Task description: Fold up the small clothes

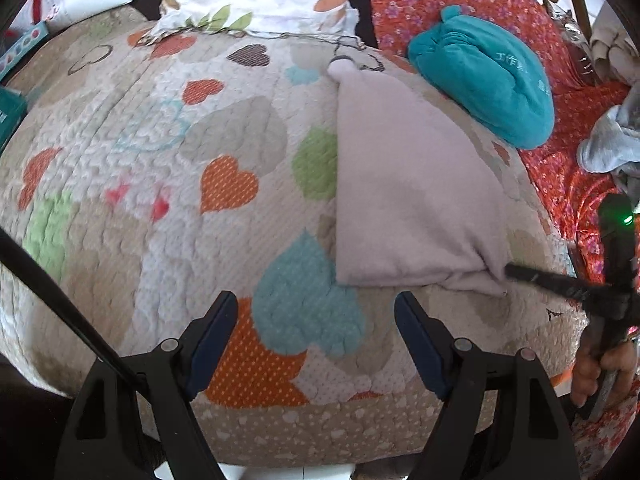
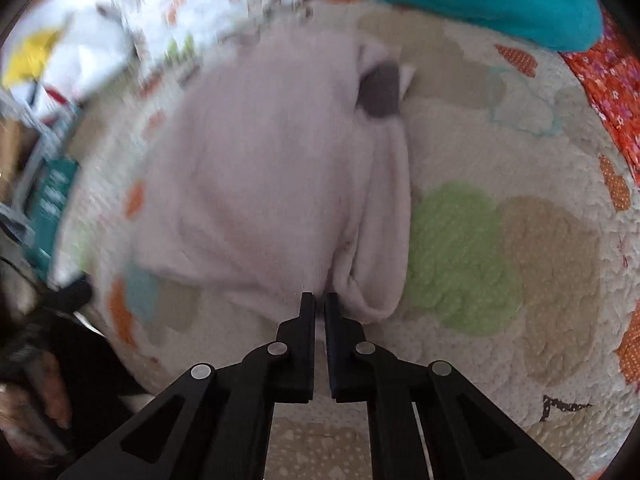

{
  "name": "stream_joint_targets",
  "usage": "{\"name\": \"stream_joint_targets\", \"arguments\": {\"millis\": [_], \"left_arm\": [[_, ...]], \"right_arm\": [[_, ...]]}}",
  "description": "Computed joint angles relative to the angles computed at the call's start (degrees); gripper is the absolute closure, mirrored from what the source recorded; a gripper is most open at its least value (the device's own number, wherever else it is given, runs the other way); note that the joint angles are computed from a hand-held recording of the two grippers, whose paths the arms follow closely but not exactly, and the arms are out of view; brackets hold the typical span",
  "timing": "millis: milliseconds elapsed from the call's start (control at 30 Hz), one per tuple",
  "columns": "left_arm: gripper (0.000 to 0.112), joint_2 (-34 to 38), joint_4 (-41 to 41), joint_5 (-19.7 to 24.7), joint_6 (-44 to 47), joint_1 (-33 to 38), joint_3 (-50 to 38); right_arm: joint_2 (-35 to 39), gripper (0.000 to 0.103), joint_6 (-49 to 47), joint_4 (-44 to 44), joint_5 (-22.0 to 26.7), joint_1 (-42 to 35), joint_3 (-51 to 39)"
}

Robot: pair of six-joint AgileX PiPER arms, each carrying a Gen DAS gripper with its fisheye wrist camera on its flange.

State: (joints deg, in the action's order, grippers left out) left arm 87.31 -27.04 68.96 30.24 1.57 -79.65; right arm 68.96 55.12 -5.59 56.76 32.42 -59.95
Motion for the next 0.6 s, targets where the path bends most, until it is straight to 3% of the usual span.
{"name": "stream_joint_targets", "arguments": {"millis": [67,133,167,200,300,433,533,567,600], "left_arm": [[0.033,0.70,0.37,-0.90,0.42,-1.13,-0.51],[0.033,1.41,0.90,-1.66,0.10,-2.39,-0.81],[0.033,2.01,0.88,-1.55,-0.13,-2.89,-1.17],[0.033,2.50,0.82,-1.41,-0.29,-3.17,-1.43],[0.033,3.82,1.33,-1.67,-1.91,-4.71,-2.00],[0.033,4.60,2.77,-2.25,-3.89,-6.41,-2.40],[0.033,4.87,4.39,-2.62,-5.04,-7.39,-2.81],[0.033,4.95,4.75,-2.69,-5.30,-7.53,-3.05],[0.033,4.99,4.94,-2.80,-5.53,-7.58,-3.21]], "right_arm": [[-4.22,0.094,5.12,-4.31,-1.62,-0.86,1.59],[-6.73,0.081,11.20,-10.14,-3.31,-2.30,2.40],[-7.11,0.074,11.51,-10.95,-4.76,-4.11,2.59],[-6.47,0.074,9.53,-10.00,-7.17,-7.55,2.34],[-0.12,0.074,-0.29,-2.41,-14.51,-15.73,-0.37],[10.99,0.072,-10.98,6.01,-19.14,-19.73,-5.36],[18.63,0.063,-9.13,1.27,-16.25,-19.57,-10.52],[19.36,0.069,-10.01,2.40,-17.43,-20.05,-10.27],[19.23,0.090,-11.97,5.83,-19.92,-20.95,-8.93]]}}
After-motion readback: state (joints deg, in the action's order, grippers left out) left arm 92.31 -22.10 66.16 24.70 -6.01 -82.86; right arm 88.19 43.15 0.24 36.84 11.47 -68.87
